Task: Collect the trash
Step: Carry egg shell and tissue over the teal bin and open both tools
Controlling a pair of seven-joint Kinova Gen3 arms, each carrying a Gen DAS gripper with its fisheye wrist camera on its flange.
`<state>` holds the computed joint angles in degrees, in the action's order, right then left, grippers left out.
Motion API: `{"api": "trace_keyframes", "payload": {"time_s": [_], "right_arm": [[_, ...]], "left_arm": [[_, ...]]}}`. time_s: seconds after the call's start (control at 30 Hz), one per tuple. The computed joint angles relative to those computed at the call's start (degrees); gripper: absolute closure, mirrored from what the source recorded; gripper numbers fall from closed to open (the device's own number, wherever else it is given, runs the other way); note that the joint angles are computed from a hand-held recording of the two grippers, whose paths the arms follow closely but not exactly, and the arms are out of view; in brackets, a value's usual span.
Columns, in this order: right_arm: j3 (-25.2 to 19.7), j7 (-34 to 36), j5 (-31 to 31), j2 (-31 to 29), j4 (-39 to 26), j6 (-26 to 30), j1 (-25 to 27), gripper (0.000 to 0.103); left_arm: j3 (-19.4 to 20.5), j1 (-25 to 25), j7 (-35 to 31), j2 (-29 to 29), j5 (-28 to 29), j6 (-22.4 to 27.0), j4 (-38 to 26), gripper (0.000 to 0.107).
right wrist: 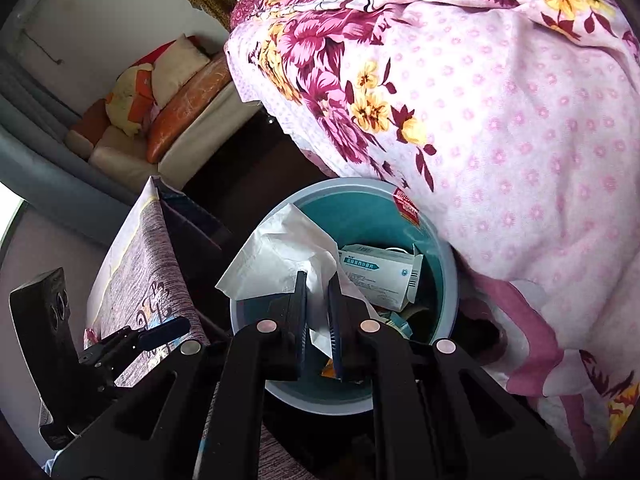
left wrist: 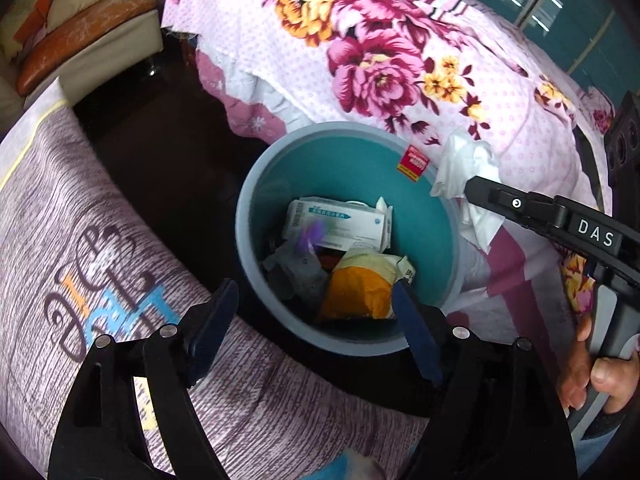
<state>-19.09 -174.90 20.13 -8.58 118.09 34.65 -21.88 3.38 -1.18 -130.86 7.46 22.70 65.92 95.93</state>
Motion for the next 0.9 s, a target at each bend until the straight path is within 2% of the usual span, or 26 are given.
{"api": "trace_keyframes", "payload": {"time_s": [0.13,0.2,0.27,0.3,0.33,0.4,0.5,0.9], "right_arm": [[-0.04,0.02,0.29,0.94,-1.00,0.57,-0.31,0.091],[-0.14,-0.41,0.86,1.40,-1.62,1.12,-0.76,0.091],[-0.66,-1.91,2.07,2.01,-2.28,1.74,-0.95,0.077],[-0.07,-2.11,2.31,2.10,-2.27,1.70,-1.60,0.053],[-0.54,-3.24,3.33,2.39,-2.63,2.27,-1.67,0.042],[-0.06,-3.45,3.54,2.89,-3.08,2.61,-2.53,0.041],[0.46,-4.13,3.48,3.48,-4.09,3.66,-3.60,0.031],[1.39,-2.97,3.60,6.91,-9.92,7.67,-8.92,0.029]], "left_arm": [[-0.75,-1.17,0.56,0.59,0.06,1.58,-0.72,0.026],[-1.04,-1.79,0.61,0.56,0.05,2.09,-0.80,0.019],[-1.47,-2.73,0.03,0.11,0.75,2.17,-0.46,0.018],[-1.65,-3.17,-0.28,0.04,1.05,2.55,-0.51,0.018],[-1.87,-3.67,-0.62,-0.01,1.41,3.03,-0.55,0.018],[-2.36,-4.69,-1.14,-0.17,2.08,3.87,-0.56,0.018],[-3.05,-6.12,-2.11,-0.49,2.87,4.96,-0.42,0.018],[-6.25,-11.62,-6.32,-2.57,4.99,8.21,0.67,0.018]]}}
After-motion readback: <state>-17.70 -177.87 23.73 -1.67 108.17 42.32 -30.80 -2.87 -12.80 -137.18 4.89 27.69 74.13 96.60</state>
